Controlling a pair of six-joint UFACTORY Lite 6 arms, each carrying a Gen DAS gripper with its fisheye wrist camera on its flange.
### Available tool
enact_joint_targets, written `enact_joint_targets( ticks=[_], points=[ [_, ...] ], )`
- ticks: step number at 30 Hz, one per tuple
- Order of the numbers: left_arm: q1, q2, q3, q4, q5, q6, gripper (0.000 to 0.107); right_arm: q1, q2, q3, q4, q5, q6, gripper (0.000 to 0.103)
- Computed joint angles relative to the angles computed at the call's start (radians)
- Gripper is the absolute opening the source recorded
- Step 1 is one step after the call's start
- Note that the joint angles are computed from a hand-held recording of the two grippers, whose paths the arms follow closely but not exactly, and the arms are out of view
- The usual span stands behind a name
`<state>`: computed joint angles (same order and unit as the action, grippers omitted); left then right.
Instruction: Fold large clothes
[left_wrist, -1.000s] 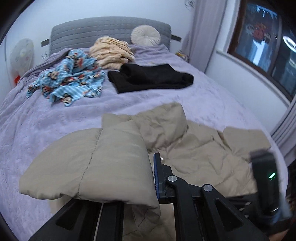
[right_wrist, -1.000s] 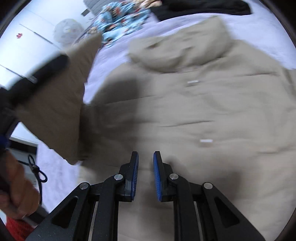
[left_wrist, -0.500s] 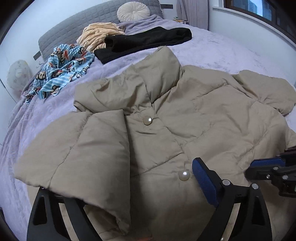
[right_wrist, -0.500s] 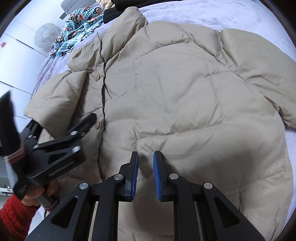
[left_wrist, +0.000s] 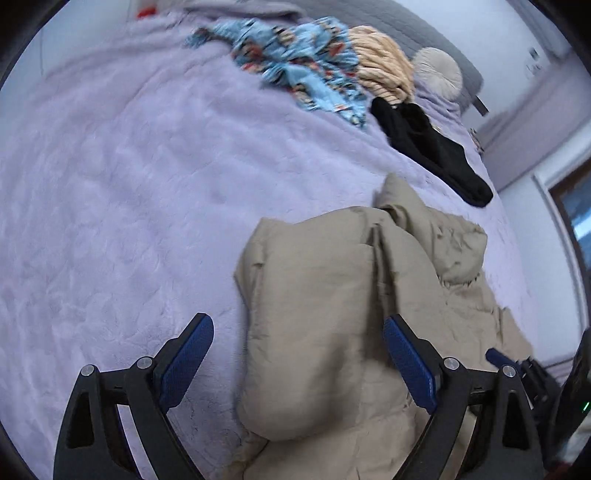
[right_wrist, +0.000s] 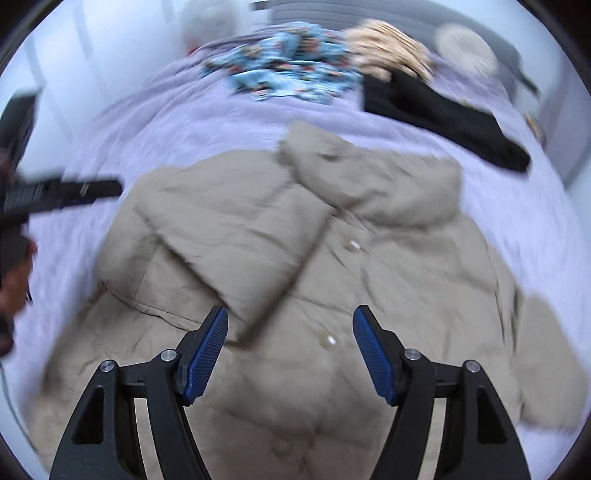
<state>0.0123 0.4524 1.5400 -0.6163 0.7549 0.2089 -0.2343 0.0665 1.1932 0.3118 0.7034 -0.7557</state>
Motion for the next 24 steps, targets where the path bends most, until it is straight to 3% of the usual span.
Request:
enact_joint_targets(
  ticks=[4,5,6,8,9,10,11,12,16,21,22,24],
  points=[
    [0.109,0.204,0.051,-0.312,0.092,0.139,0.09,0.239,0.027,-0.035,-0.265,-0.18,0.234,0.074],
    [0.111,0.246,0.075,-0.376,0.107,0.175,0.073,0.266,0.044,-0.033,-0.326,-0.208,0.289,0.074],
    [0.104,0.282,0.107,-0.411,0.115,0.186,0.063,0.283,0.054,-0.028,-0.384,-0.224,0.339,0.074],
    [0.069,0.329,0.168,-0.444,0.107,0.193,0.027,0.302,0.112,0.017,-0.477,-0.256,0.434,0.074],
    [0.039,0.321,0.183,-0.409,0.069,0.179,0.025,0.303,0.138,0.047,-0.494,-0.258,0.46,0.071],
    [0.002,0.292,0.185,-0.342,0.012,0.161,0.024,0.292,0.154,0.072,-0.468,-0.26,0.454,0.062],
    [-0.026,0.287,0.223,-0.26,-0.021,0.133,0.018,0.269,0.161,0.092,-0.41,-0.253,0.419,0.024],
    [-0.062,0.261,0.224,-0.169,-0.061,0.108,0.018,0.226,0.173,0.123,-0.327,-0.232,0.378,0.006],
    [-0.148,0.263,0.277,0.147,-0.124,-0.033,0.018,-0.059,0.212,0.188,0.092,-0.098,0.231,0.007],
    [-0.155,0.304,0.266,0.247,-0.154,-0.134,0.019,-0.381,0.452,0.249,0.384,0.131,0.222,0.007],
    [-0.155,0.301,0.272,0.289,-0.152,-0.184,0.021,-0.412,0.48,0.248,0.418,0.154,0.202,0.006],
    [-0.172,0.265,0.267,0.478,-0.142,-0.356,0.04,-0.451,0.499,0.255,0.461,0.2,0.169,0.007]
  ],
)
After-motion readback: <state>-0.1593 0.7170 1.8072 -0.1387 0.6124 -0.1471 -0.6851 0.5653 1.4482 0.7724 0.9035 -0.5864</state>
